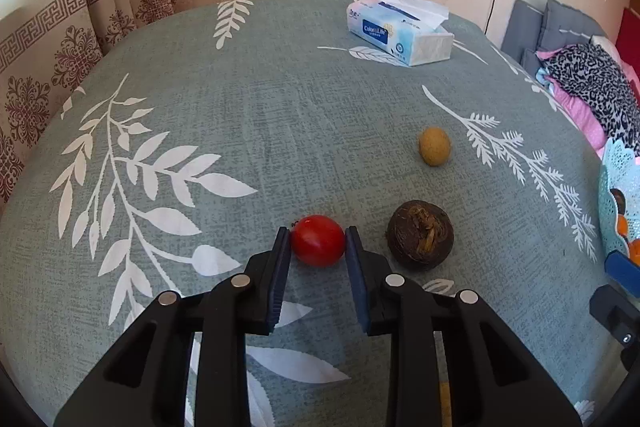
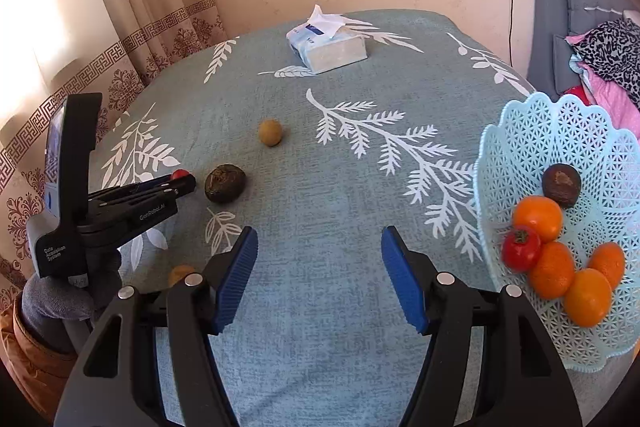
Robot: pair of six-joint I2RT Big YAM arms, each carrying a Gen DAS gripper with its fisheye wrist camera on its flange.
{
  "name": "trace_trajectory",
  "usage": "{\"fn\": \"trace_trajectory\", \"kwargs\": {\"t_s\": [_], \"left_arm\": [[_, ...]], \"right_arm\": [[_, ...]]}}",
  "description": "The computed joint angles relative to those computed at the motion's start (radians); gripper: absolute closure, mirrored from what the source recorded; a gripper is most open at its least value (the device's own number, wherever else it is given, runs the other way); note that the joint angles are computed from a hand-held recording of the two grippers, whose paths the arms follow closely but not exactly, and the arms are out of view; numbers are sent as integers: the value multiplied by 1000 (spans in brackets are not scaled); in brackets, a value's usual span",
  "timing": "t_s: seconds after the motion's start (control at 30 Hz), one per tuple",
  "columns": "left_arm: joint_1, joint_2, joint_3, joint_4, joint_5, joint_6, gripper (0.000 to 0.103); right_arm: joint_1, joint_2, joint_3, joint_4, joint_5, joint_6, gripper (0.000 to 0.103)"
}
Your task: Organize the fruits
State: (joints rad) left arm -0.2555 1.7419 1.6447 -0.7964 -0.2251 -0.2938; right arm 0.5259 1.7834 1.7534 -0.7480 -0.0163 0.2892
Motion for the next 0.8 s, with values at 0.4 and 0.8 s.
{"fn": "trace_trajectory", "kwargs": {"t_s": [0.4, 0.8], "left_arm": [[41, -84, -64, 63, -38, -70, 77], [59, -95, -78, 65, -33, -94, 77]], "right_arm": [[61, 211, 297, -133, 15, -76, 37], [95, 401, 582, -260, 36, -106, 37]]}}
